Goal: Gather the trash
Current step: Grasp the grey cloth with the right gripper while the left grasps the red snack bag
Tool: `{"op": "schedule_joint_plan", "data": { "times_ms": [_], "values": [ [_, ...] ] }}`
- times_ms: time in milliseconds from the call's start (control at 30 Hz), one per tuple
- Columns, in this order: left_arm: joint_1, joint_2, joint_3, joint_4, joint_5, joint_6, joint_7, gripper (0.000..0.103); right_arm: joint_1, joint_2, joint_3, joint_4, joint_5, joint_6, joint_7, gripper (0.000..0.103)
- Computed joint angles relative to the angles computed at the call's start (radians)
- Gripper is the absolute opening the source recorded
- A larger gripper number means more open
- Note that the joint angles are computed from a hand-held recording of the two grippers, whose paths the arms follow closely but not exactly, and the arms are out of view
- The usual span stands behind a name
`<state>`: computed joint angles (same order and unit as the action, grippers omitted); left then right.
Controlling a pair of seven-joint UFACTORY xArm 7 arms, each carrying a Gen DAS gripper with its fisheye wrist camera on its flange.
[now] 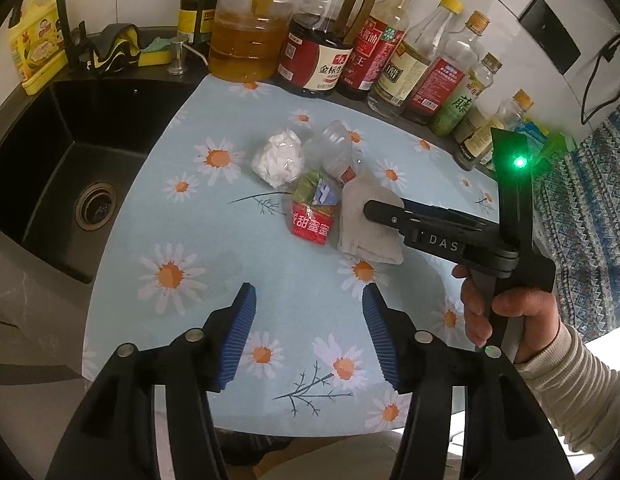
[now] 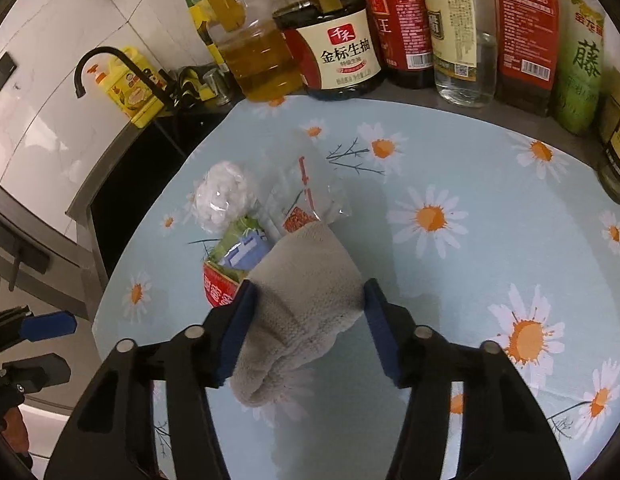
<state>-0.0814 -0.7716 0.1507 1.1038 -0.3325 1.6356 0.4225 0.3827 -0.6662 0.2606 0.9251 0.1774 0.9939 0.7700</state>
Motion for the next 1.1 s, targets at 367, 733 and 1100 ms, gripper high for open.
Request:
{"op": "schedule_joint_plan", "data": {
  "times_ms": [367,733,1100],
  "values": [
    [0.002,0.026,-0.033,-0.011,0.022,-0.039,-0.018,0.065,0.006,-0.046,-0.001,-0.03,0.005,-0.024,0.002,0.019],
    [-0.028,0.066,-0.092,-0.047,0.037,-0.115,-0.025,0.065,-0.019,-0.152,-0.011,-0.038,0.008,0.015,0.029,0.019],
    [-0.07,0.141,-0.162,-0.076,0.07,-0.221,-0.062,0.065,-0.031,-0.248,-0.022,-0.076,0.031,0.08,0.026,0.02]
  ]
}}
